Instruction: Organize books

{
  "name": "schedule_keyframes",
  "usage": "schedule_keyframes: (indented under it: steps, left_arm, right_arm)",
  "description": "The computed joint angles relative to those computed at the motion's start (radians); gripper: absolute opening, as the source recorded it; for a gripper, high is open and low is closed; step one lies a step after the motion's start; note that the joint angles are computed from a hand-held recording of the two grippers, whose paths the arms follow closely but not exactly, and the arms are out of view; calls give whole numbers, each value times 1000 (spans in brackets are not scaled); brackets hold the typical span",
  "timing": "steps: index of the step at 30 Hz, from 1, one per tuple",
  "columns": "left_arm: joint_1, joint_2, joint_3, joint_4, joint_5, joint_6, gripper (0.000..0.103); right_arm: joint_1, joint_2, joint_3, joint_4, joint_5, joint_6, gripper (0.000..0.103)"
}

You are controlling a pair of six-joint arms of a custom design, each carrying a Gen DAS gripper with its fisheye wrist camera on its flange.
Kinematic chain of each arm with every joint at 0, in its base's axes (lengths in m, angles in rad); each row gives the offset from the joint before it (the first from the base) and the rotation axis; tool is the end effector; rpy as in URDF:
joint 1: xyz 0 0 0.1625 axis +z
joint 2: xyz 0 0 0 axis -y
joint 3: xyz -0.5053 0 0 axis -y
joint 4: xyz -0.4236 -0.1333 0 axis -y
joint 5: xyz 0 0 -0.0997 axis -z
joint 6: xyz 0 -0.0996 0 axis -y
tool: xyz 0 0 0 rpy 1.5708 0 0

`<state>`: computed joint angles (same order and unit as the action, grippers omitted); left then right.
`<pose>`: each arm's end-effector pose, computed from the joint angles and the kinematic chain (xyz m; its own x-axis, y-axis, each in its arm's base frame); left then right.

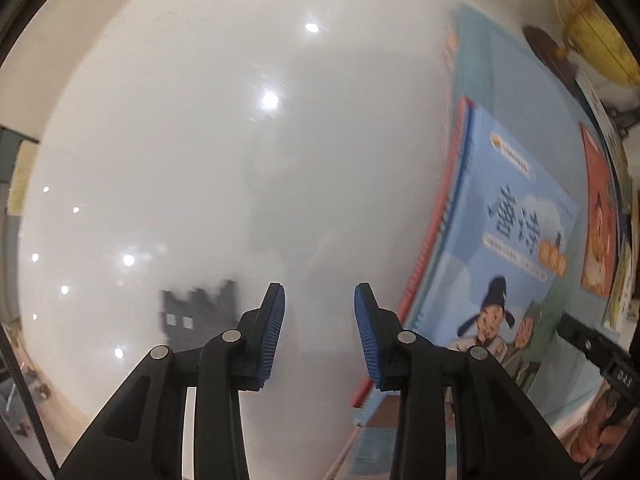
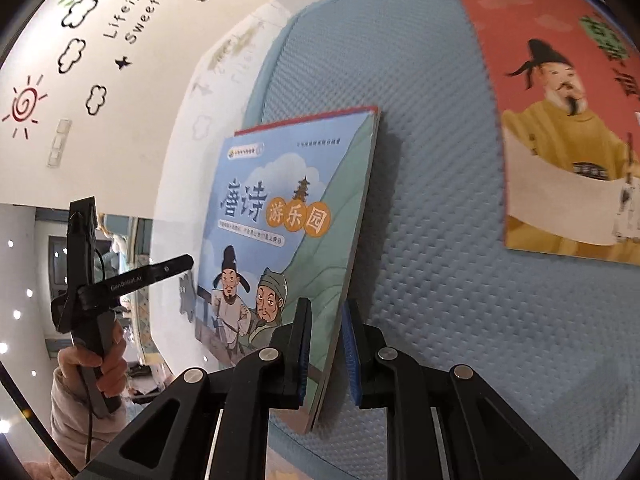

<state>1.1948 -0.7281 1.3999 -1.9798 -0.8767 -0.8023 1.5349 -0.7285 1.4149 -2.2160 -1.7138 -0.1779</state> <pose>-0.1050 -0.8026 0.1353 -0.7094 -0.3422 -0.6161 -0.2237 0.9384 -0.2636 0.0903 -0.8040 0.1278 -0.9801 -0.1475 0.1329 -0.1398 0.9880 0.0657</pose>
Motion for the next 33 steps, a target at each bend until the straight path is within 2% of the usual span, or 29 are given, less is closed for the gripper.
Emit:
schedule_keyframes:
  steps: [2, 5, 10, 15, 18, 21, 24, 25, 27, 29, 31, 33]
  left_arm:
    - [-1, 13, -5, 0, -20, 22, 30]
    - [-11, 26, -6, 13, 13, 13, 30]
    - [-12, 19, 6, -3, 11, 17, 28]
    - [-22, 9, 18, -16, 20, -5, 30]
    - [-40, 15, -9, 34, 81, -40, 30]
    - [-70, 34, -37, -25, 98, -11, 31]
    - [-96, 99, -103, -176, 33, 115, 33]
    - [-106, 144, -152, -201, 11, 165, 33]
    - [-121, 240, -270, -173, -24, 226, 33]
    - [-130, 325, -376, -135, -35, 258, 33]
    - [-132, 407, -465, -127, -41, 245, 33]
    - [-134, 459, -528, -101, -40, 213, 33]
  right_arm:
    - [1, 2, 9, -17, -8, 8, 16]
    - [-6, -5, 26, -53, 1, 37, 16]
    - [-3, 10, 1, -23, 1, 55, 18]
    - [1, 15, -11, -7, 6, 45, 19]
    - [-4, -22, 21, -96, 13, 20, 19]
    - [-17, -66, 28, -181, -22, -29, 19]
    - [-49, -98, 10, -269, -80, -31, 19]
    - [-65, -100, -13, -258, -89, -11, 19]
    - [-95, -96, -58, -218, -95, 16, 19]
    - [-116, -81, -106, -186, -140, 18, 19]
    - [-127, -67, -138, -168, -168, 16, 19]
    - [-140, -60, -165, -133, -151, -1, 18]
